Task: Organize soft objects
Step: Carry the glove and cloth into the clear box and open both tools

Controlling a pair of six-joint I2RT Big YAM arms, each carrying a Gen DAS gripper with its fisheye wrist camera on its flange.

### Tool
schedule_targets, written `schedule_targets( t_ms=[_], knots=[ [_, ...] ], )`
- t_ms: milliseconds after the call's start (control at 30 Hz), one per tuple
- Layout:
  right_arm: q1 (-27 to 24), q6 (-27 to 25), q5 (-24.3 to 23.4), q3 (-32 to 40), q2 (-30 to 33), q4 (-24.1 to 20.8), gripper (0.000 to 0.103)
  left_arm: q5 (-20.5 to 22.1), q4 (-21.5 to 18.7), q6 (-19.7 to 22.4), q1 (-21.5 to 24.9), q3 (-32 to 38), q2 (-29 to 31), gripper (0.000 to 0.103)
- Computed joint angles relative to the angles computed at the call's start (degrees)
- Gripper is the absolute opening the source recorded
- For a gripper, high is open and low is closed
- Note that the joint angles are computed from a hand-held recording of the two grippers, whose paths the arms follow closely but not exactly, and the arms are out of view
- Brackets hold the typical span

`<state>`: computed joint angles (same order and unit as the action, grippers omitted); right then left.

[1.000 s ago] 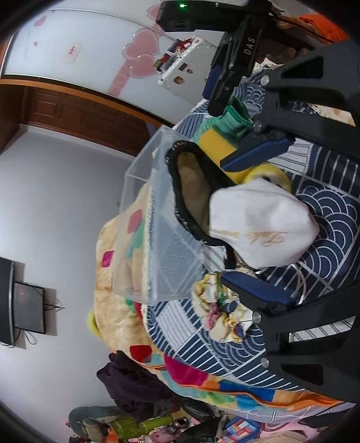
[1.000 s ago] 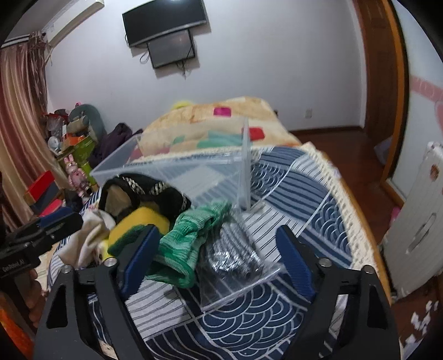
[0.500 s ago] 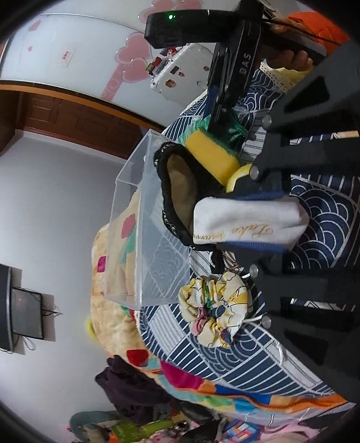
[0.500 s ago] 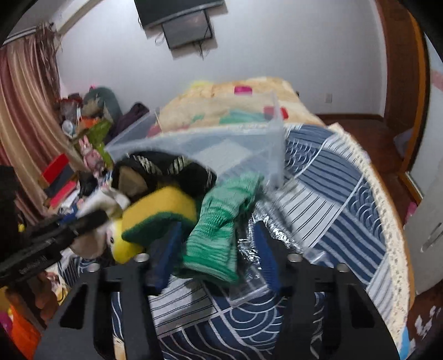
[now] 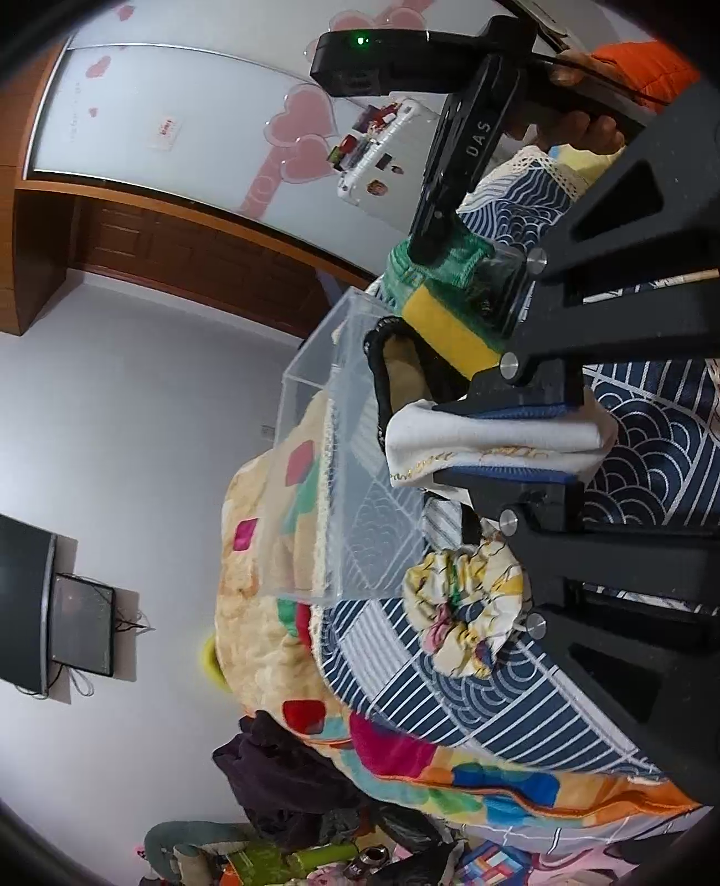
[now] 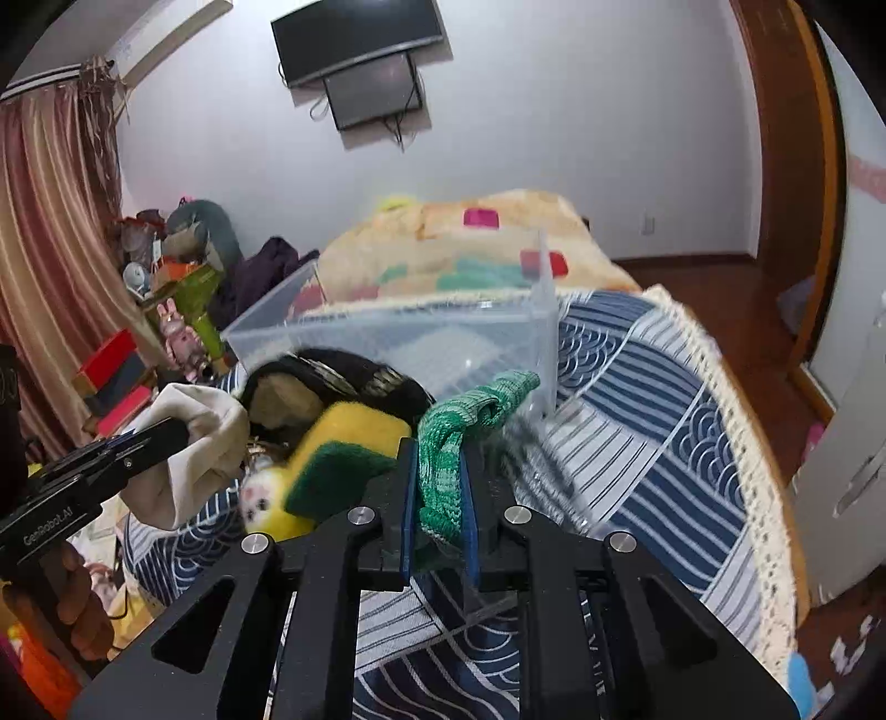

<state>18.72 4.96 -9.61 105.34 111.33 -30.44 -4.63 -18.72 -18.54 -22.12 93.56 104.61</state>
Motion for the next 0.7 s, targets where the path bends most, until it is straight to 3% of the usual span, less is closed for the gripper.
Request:
schedule_targets(
  t_ms=[333,700],
  knots=[
    [-0.4,0.7,1.3,-0.1,-1.9,5.0,0.012,-2.9,2.7,1.1,0.9,0.1,-2.0,0.013],
    [-0.2,-0.6,3.2,5.5,0.5,7.1,0.012,-3.3,2.5,3.1,3.0,9.2,1.6,0.013]
  ],
)
